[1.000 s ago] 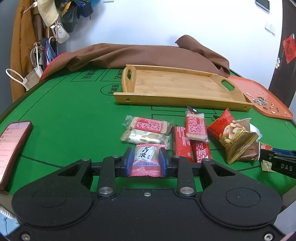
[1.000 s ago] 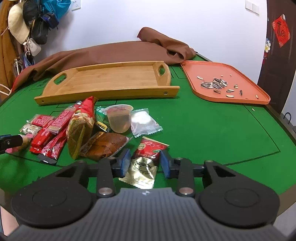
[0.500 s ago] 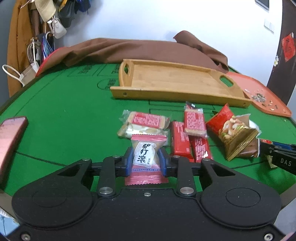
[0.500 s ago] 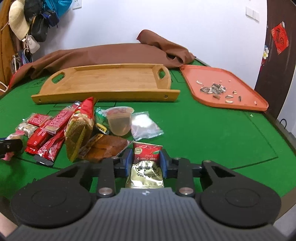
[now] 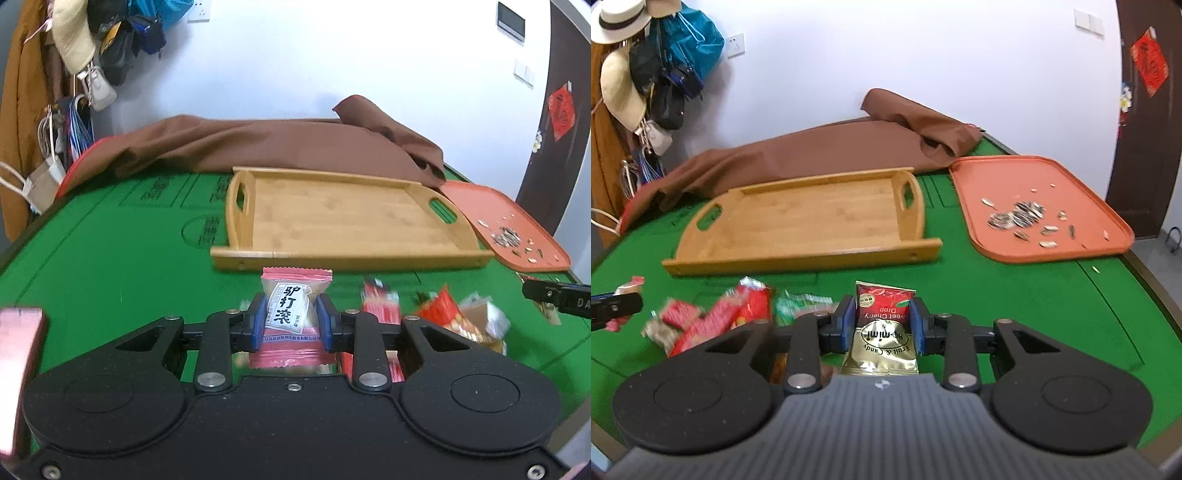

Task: Organize snacks
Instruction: 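Carry both snacks onto the bamboo tray and open both tools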

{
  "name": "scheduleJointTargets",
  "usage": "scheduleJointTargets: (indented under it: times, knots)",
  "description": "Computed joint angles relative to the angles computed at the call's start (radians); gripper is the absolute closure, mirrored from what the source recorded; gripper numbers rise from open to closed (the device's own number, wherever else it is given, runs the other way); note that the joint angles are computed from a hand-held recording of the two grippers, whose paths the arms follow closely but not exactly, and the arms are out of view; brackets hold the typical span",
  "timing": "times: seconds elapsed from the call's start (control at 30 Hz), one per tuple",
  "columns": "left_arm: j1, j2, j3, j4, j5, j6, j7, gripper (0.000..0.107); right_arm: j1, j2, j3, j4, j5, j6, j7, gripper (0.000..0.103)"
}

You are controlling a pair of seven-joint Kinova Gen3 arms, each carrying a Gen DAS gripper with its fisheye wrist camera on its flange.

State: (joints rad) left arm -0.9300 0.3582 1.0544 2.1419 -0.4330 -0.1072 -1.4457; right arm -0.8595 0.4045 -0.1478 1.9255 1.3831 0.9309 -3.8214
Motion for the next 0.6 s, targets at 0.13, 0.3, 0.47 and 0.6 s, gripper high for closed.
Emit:
scheduleJointTargets:
  times: [0.13, 0.3, 0.47, 0.6]
  knots:
    - [0.058, 0.055, -0.002, -0.115, 0.024, 0.099, -0.031, 0.081, 0.120, -0.013, -0.038, -0.061, -0.032, -0.088, 0.133, 0.067]
    - [0.207, 0.125, -0.080, -0.305, 0.079, 0.269, -0.086, 0.081, 0.351, 0.027, -0.192, -0.186, -0.113, -0.160, 0.336, 0.067]
    - [0.413, 0.188, -0.243, -0.514, 0.121, 0.435, -0.082, 0.081, 0.576, 0.139, -0.413, -0.358, -0.198, -0.121, 0.540, 0.067]
    - [0.540, 0.250, -0.348, -0.656, 0.149, 0.532, -0.075, 0.081, 0.658, 0.259, -0.539, -0.542, -0.250, 0.005, 0.702, 0.067]
